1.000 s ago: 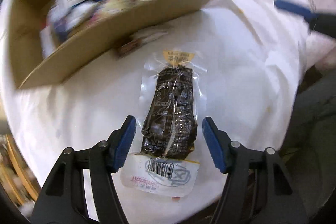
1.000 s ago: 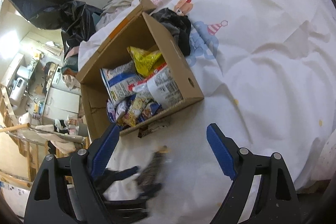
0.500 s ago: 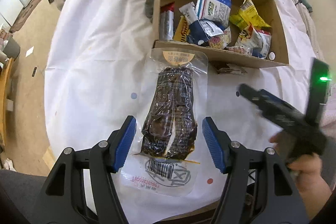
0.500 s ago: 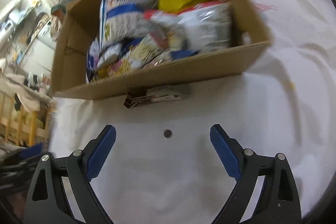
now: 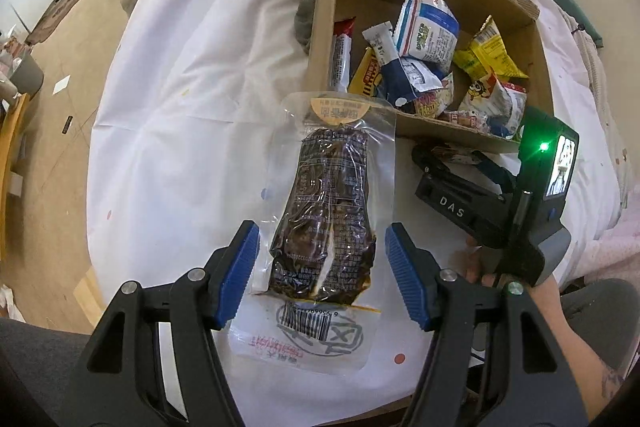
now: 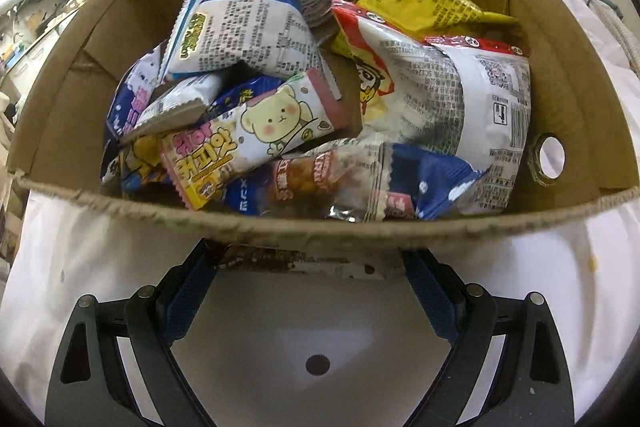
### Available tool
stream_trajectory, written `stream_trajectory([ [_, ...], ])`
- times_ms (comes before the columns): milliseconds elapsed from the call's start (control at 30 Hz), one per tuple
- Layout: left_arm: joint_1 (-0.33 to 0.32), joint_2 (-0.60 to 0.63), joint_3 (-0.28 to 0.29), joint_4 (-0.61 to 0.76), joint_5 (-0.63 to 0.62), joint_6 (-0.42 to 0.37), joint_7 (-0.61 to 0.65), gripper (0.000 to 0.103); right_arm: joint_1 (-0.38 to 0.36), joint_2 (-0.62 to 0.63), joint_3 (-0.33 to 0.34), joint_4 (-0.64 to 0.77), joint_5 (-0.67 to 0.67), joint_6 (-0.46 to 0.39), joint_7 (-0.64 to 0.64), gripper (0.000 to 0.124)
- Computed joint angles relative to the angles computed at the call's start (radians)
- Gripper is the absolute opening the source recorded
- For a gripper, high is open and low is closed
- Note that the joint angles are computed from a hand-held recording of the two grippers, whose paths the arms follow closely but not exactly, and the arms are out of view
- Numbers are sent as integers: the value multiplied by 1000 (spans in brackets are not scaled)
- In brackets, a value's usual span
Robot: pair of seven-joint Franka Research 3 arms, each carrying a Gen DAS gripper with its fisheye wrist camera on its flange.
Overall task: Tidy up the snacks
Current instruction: 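Grasp the dark vacuum-packed snack with the left tool while the right tool grasps the brown-white bar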
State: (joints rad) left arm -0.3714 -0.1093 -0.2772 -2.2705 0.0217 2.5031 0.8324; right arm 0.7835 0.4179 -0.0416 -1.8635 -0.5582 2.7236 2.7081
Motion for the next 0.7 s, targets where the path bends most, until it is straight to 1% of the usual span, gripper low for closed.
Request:
stream_trajectory([
  [67, -1, -2, 0, 0, 0, -4, 0, 62, 0, -4, -3, -5, -5, 8, 0, 81],
  [100, -2, -1, -1, 0, 0, -4, -1, 62, -4, -10, -1, -15, -5, 23, -4, 79],
  [133, -2, 1, -2, 3, 3, -5, -4, 62, -8, -16, 2, -25, -1, 34, -10, 73],
  [167, -2, 2, -3, 4, 8, -5, -7, 62, -11, -25, 5, -37, 3, 41, -19, 72],
  [267, -2, 3, -8, 7, 35, -8, -24, 62, -23, -51, 11, -64, 12, 49, -44, 70],
  [333, -1, 4, -10, 8, 56, -12, -38, 62, -15, -82, 8, -99, 1, 47, -27, 70],
  [500, -1, 3, -11, 5, 80, -19, -64, 62, -49, -161, 50, -198, 30, 81, -28, 70],
  [700, 1, -5, -19, 5, 143, -16, -116, 62, -84, -248, 98, -273, 38, 91, -28, 70],
])
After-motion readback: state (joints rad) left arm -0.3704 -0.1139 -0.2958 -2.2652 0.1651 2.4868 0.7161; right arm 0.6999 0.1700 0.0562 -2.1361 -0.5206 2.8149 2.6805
